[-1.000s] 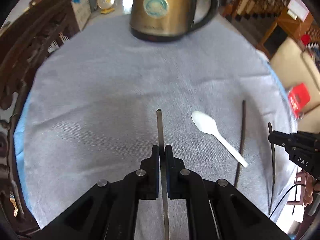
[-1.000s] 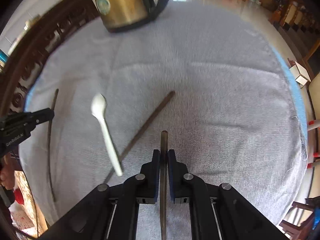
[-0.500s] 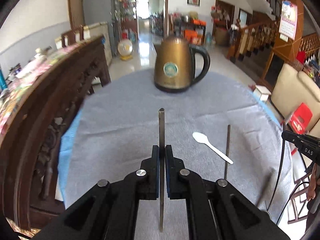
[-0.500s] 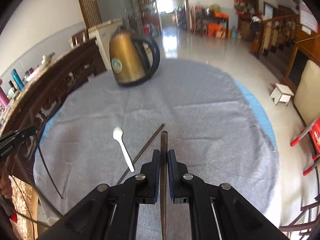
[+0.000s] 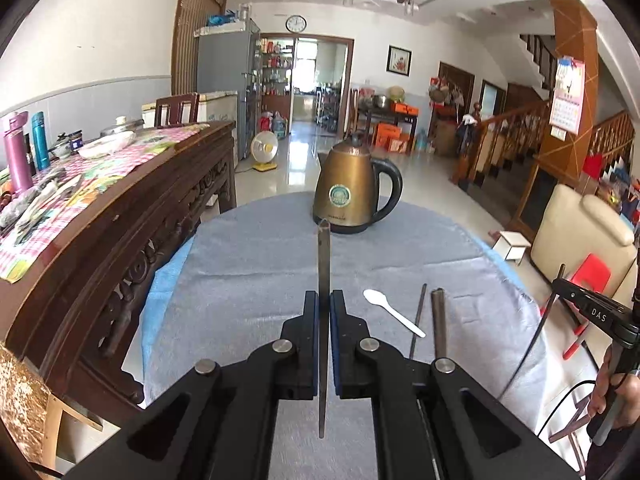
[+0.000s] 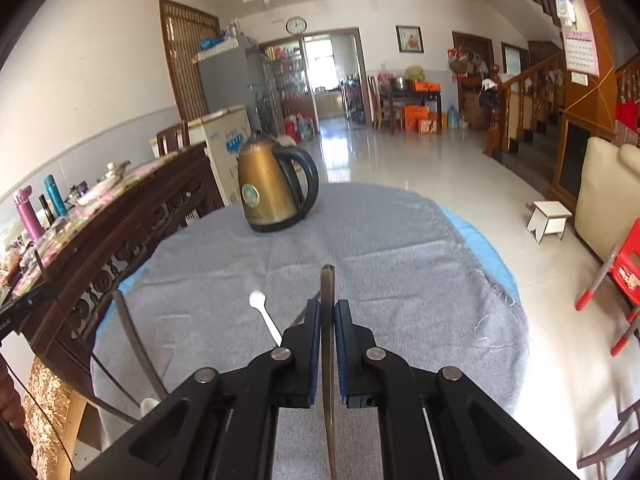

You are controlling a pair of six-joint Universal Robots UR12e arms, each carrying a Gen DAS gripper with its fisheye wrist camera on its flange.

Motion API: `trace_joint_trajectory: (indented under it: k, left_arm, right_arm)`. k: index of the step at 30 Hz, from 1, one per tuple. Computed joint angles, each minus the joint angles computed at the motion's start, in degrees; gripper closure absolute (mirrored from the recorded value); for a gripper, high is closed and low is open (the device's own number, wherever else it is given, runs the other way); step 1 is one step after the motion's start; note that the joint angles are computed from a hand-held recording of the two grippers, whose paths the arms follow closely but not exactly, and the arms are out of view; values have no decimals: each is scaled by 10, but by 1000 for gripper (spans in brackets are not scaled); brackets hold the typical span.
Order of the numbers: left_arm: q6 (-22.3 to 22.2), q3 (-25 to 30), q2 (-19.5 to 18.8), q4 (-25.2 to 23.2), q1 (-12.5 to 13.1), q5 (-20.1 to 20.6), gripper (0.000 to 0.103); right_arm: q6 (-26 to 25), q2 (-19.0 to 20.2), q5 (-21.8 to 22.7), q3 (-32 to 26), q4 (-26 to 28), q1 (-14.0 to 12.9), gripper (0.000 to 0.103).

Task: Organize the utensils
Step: 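Lift and carry both held chopsticks over the dark holder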

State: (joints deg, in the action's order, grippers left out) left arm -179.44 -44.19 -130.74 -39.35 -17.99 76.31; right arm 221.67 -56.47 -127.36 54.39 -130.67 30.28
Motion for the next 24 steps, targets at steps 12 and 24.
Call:
trace_joint_trajectory:
  k: [12,24]
  left_arm:
    - [-19,-76,50,61,4,-16,98]
    - [-29,-87,53,68,8,-18,98]
  right_arm:
    - [-24,0,-56,-4,-49,23,95]
    - [62,5,170,-12,72,-51,69]
